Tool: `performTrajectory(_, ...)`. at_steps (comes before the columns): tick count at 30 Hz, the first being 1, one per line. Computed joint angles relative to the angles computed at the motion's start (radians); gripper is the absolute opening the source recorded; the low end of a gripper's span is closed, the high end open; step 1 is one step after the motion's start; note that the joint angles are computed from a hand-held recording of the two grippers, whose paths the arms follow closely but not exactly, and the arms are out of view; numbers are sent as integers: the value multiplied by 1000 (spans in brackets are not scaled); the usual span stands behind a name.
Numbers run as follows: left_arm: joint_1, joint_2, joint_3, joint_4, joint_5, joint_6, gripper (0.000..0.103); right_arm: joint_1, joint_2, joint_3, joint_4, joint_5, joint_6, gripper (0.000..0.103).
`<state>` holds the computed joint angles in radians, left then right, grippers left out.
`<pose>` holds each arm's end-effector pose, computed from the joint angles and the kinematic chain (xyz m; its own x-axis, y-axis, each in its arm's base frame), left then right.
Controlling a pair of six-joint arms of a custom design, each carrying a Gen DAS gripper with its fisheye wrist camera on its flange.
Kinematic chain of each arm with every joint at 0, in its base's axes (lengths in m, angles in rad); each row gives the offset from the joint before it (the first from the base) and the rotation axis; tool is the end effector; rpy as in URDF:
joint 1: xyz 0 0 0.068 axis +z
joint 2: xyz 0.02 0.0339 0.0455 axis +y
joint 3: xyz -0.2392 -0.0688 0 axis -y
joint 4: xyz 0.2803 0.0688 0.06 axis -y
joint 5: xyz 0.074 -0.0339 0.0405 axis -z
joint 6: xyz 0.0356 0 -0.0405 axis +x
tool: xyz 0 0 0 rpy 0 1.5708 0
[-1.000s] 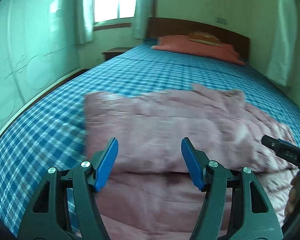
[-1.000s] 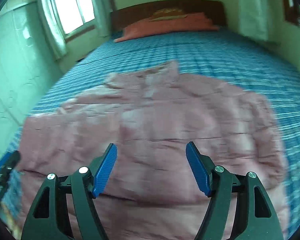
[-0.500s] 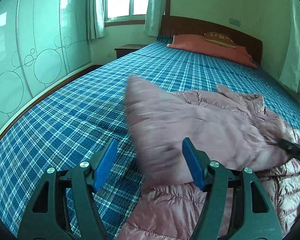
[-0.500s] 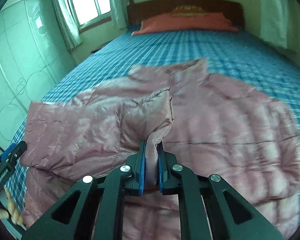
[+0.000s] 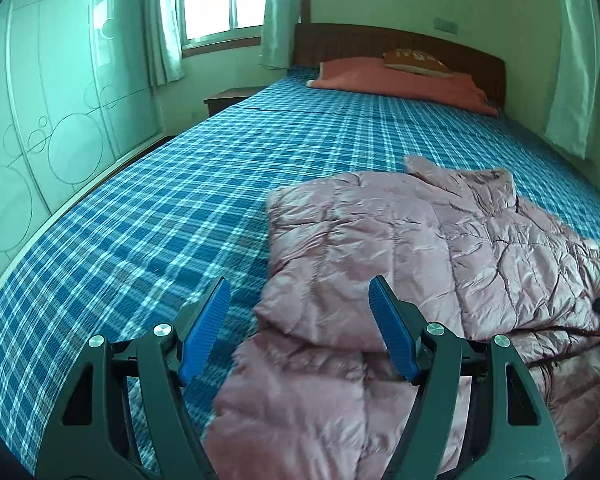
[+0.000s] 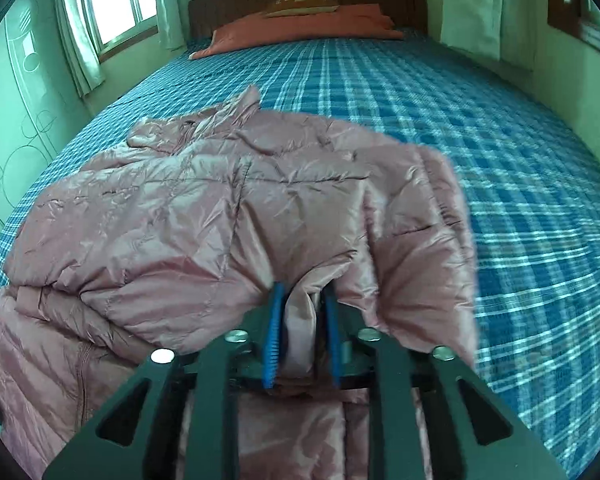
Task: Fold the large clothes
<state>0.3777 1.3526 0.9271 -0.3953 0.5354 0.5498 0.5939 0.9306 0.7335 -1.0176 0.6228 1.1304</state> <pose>0.3038 0.1010 0.2094 -0.5767 0.2547 -0.7762 0.3605 0.9320 0.0379 0.1771 0.0945 0.2128 -0.5898 0.4883 -0.6432 0.5807 0.8099 0.0823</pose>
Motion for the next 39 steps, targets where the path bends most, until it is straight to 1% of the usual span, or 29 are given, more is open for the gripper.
performTrajectory(1,-19,6,0,13,-16,-8,71,18,-3,15,-21,48,43,47)
performTrajectory(2,-37,14,2,26,-30,-18,71,37,9,35,-38,85,85,56)
performTrajectory(3,-65,28,9,44,-53,-35,71,37,22,46,-33,94,88,58)
performTrajectory(5,-94,61,29,60,-81,-56,71,7,55,58,17,75,33,58)
performTrajectory(7,-137,111,53,87,-142,-85,71,-33,109,52,112,38,-40,58)
performTrajectory(8,-148,128,59,97,-166,-90,72,-46,125,40,136,23,-53,58)
performTrajectory(9,-168,162,71,102,-211,-91,72,-81,177,37,169,-22,-73,58)
performTrajectory(10,-180,195,88,90,-240,-83,72,-112,207,18,215,-74,-96,58)
performTrajectory(11,-189,232,110,63,-261,-68,73,-108,209,4,233,-65,-94,59)
performTrajectory(12,-194,263,130,41,-265,-62,73,-106,223,21,219,-62,-95,59)
performTrajectory(14,-190,262,141,26,-260,-68,73,-108,228,67,163,-70,-86,59)
performTrajectory(16,-190,225,136,20,-268,-71,73,-95,211,93,145,-37,-72,59)
performTrajectory(17,-184,197,124,35,-249,-84,73,-91,207,107,144,-14,-72,59)
performTrajectory(19,-177,153,101,69,-198,-126,73,-101,216,126,180,-3,-98,59)
performTrajectory(21,-197,139,91,91,-181,-157,73,-125,270,156,235,-22,-138,59)
performTrajectory(24,-257,178,94,99,-240,-156,73,-144,398,208,287,-52,-183,59)
performTrajectory(26,-296,233,109,95,-306,-129,74,-152,478,220,308,-81,-194,61)
performTrajectory(28,-307,262,115,100,-320,-127,75,-153,479,213,323,-75,-200,61)
performTrajectory(30,-303,251,132,73,-320,-142,74,-152,452,219,291,-74,-191,61)
performTrajectory(32,-283,210,116,68,-285,-147,74,-118,411,220,235,-36,-155,61)
performTrajectory(34,-252,143,77,59,-202,-147,74,-48,374,216,170,38,-90,61)
performTrajectory(36,-241,107,49,37,-155,-137,74,-3,380,215,128,74,-47,61)
performTrajectory(38,-255,120,42,15,-157,-130,74,2,405,190,134,62,-38,61)
performTrajectory(39,-270,141,32,24,-186,-129,75,-8,392,161,166,52,-48,62)
